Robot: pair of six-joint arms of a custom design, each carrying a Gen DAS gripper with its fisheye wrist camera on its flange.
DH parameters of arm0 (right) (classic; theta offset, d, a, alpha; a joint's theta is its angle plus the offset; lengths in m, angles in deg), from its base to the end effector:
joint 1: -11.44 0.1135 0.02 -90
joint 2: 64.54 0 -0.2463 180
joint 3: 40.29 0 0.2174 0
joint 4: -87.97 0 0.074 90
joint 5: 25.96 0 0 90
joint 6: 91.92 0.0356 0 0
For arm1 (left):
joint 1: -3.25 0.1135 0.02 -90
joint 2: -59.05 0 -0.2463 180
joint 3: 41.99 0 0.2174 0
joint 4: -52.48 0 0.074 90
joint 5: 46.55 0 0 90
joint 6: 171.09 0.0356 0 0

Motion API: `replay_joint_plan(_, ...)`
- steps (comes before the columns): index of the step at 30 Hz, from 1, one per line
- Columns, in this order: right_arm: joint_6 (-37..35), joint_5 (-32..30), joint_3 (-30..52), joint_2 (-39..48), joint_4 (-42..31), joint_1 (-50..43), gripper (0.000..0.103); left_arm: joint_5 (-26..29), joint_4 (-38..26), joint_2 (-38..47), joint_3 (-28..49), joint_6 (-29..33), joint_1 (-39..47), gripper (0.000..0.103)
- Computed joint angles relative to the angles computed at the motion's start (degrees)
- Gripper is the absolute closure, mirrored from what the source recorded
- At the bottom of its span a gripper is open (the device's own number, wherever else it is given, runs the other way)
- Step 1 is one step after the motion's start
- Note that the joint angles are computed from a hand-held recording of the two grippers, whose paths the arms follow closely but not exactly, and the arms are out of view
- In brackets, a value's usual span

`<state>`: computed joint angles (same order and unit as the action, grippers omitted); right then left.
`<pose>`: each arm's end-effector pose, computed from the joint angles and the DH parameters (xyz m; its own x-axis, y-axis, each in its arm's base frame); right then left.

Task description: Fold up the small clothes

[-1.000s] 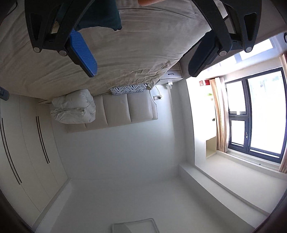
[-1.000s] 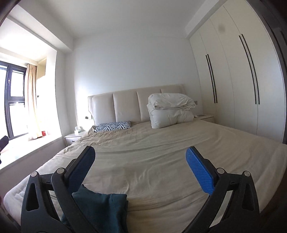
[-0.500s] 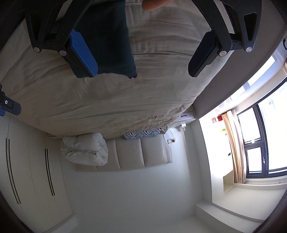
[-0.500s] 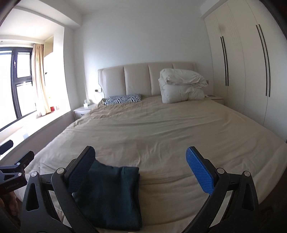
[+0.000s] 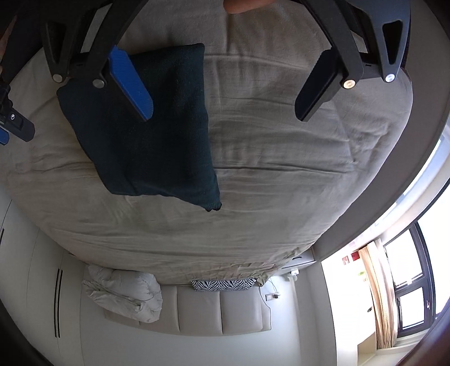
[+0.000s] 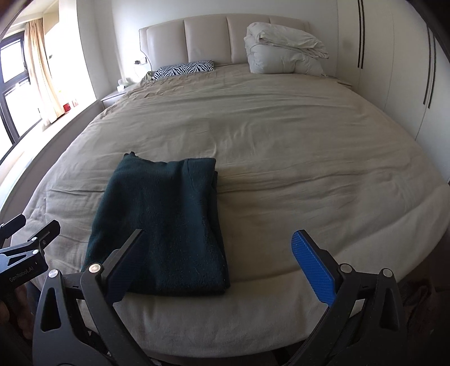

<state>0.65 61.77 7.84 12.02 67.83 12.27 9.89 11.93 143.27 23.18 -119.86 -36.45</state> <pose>0.2264 0.0047 0.1674 -0.7508 0.0339 -0.6597 -0.0070 0.9982 0.0593 0.2073 -0.1466 0.1982 -0.7159 -0.0838 -0.6931 -0.1684 0.9842 0.0549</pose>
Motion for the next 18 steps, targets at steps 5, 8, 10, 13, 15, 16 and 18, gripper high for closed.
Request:
replay_joint_plan(5,-0.02,1.01,0.82,1.57,-1.12,1.59,0.0,4.73,2.06,1.41,-1.79,-1.17,1.49,0.0)
replay_joint_plan(8,0.12,0.98,1.17,1.08,-2.53,2.34,0.0,5.02,2.07,2.18,-1.97,-1.71,1.23,0.0)
replay_joint_plan(10,0.01,1.47,1.32,0.38,-3.48,2.99,0.0,5.13,2.13,2.49,-2.11,-2.03,1.16,0.0)
replay_joint_plan(13,0.03,1.69,1.47,0.28,-4.33,3.5,0.0,5.26,1.86,2.58,-2.22,-2.32,1.09,0.0)
replay_joint_plan(15,0.15,1.67,1.53,0.58,-4.56,3.55,0.0,5.49,2.14,2.76,-2.59,-2.32,1.29,0.0)
replay_joint_plan(16,0.2,1.78,1.52,0.73,-4.52,3.59,0.0,5.59,2.23,2.81,-2.73,-2.3,1.39,0.0)
replay_joint_plan(18,0.36,2.03,1.52,1.07,-4.34,3.75,0.0,5.84,2.48,2.97,-2.91,-2.27,1.64,0.0)
